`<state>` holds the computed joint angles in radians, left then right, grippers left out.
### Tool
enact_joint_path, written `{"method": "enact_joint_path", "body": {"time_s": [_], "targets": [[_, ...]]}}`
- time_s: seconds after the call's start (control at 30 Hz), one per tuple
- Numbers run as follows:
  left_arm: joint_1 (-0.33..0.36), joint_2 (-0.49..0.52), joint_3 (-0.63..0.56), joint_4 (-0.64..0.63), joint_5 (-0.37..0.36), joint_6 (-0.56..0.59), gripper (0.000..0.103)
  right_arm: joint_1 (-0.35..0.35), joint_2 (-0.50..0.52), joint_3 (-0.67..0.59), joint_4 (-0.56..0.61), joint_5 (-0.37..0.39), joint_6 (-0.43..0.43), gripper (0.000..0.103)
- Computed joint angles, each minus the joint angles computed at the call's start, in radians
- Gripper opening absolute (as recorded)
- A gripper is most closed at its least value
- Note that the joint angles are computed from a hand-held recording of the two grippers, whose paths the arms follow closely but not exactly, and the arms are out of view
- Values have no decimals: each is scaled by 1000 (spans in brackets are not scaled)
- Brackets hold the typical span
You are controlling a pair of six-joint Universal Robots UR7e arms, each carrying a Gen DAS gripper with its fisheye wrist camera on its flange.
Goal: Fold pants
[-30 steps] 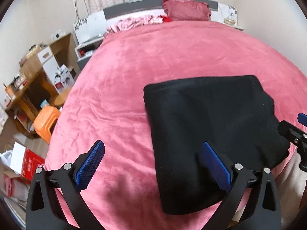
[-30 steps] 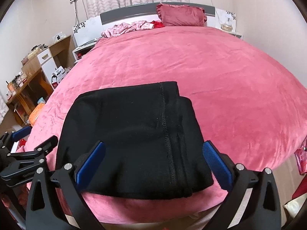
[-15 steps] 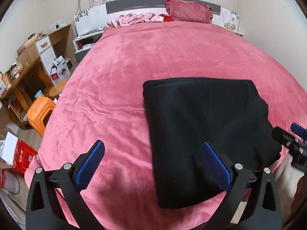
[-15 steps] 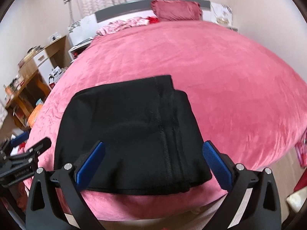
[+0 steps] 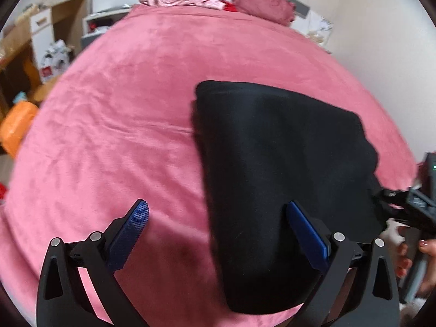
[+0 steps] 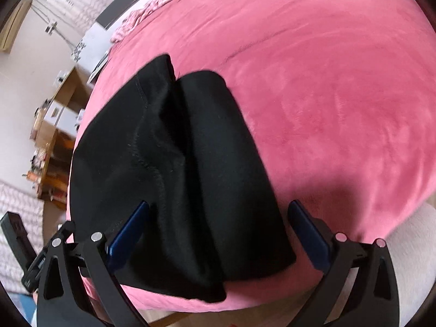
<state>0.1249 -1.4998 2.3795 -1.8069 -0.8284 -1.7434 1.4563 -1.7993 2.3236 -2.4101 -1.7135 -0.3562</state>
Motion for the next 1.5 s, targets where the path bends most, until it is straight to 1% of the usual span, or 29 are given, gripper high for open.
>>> {"method": "enact_joint_path", "body": {"time_s": [0.1, 0.17, 0.23, 0.27, 0.33, 0.4, 0.5, 0.57, 0.63, 0.67, 0.7, 0.73, 0.77, 0.8, 0.9, 1.0, 1.1, 1.2, 1.3, 1.37, 1.5], "targets": [[21, -41, 75, -201, -7, 100, 100, -42, 11, -22, 50, 55, -13, 101], [43, -48, 106, -301, -30, 151, 100, -57, 13, -34, 71, 78, -30, 101], [68, -59, 149, -444, -63, 211, 100, -64, 12, -41, 87, 96, -53, 101], [82, -62, 166, -499, -87, 217, 100, -70, 9, -42, 100, 112, -69, 101], [94, -68, 196, -602, -111, 240, 100, -71, 4, -44, 127, 133, -96, 101], [99, -56, 197, -625, -123, 272, 100, -63, 7, -39, 120, 115, -104, 101], [104, -25, 202, -685, -143, 336, 100, -73, 10, -44, 133, 130, -96, 101], [103, 2, 195, -682, -142, 353, 100, -84, 22, -56, 144, 147, -84, 99], [109, 15, 193, -692, -142, 383, 100, -70, 37, -64, 130, 131, -86, 93], [117, 10, 193, -697, -149, 387, 100, -62, 39, -69, 127, 127, -99, 84], [113, 4, 190, -688, -145, 377, 93, -47, 36, -69, 124, 130, -114, 75], [100, 0, 187, -690, -137, 385, 73, -43, 28, -68, 122, 136, -132, 70], [89, 5, 170, -650, -128, 380, 72, -34, 18, -60, 110, 136, -145, 63], [75, 17, 143, -590, -113, 370, 68, -23, 2, -50, 101, 130, -150, 59], [45, 43, 97, -487, -86, 350, 61, 5, -24, -30, 70, 114, -167, 54], [14, 33, 79, -423, -50, 325, 57, 17, -54, -9, 54, 129, -190, 51], [-25, 17, 56, -297, 1, 280, 56, 38, -69, 0, 54, 154, -219, 50], [-36, 1, 26, -185, 62, 259, 56, 65, -45, 2, 25, 175, -211, 50], [-9, -1, -1, -127, 108, 291, 56, 109, 43, -21, -66, 181, -209, 50], [35, 7, -26, -115, 153, 341, 56, 147, 122, -45, -155, 174, -209, 50], [166, 39, -84, -167, 249, 475, 56, 216, 299, -120, -333, 151, -211, 50]]}}
